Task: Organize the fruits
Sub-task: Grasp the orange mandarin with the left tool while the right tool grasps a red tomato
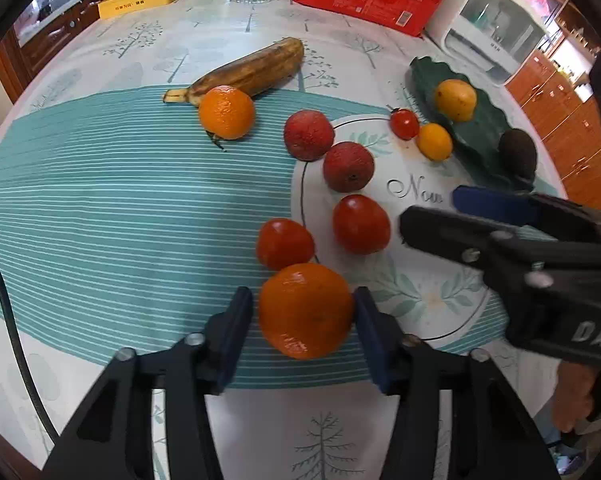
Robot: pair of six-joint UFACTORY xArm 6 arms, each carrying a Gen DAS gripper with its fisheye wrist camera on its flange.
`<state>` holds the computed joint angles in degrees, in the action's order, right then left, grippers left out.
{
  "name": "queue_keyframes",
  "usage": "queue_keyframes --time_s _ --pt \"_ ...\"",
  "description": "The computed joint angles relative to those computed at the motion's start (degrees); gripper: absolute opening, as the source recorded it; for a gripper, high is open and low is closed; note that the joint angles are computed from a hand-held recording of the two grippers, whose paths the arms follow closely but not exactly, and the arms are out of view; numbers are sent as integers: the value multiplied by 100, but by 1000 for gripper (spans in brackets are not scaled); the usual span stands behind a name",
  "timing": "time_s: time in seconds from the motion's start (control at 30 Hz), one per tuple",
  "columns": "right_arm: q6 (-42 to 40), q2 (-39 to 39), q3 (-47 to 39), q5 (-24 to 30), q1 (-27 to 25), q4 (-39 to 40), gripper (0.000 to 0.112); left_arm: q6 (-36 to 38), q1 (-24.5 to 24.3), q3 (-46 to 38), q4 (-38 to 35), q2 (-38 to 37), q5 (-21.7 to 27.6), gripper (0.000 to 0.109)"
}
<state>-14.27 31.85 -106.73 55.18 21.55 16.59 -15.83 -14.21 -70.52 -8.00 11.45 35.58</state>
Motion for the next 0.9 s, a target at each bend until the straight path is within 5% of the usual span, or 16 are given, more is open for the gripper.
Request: queue_keyframes --time_s 0.47,0.6,0.9 --pt "-88 731 -891 651 93 257 45 -306 328 492 285 -442 48 44" --pt "-130 874 -1095 838 147 283 32 -330 419 512 237 -464 16 44" --pt "-95 764 -914 798 146 304 31 -185 407 420 130 -421 42 44"
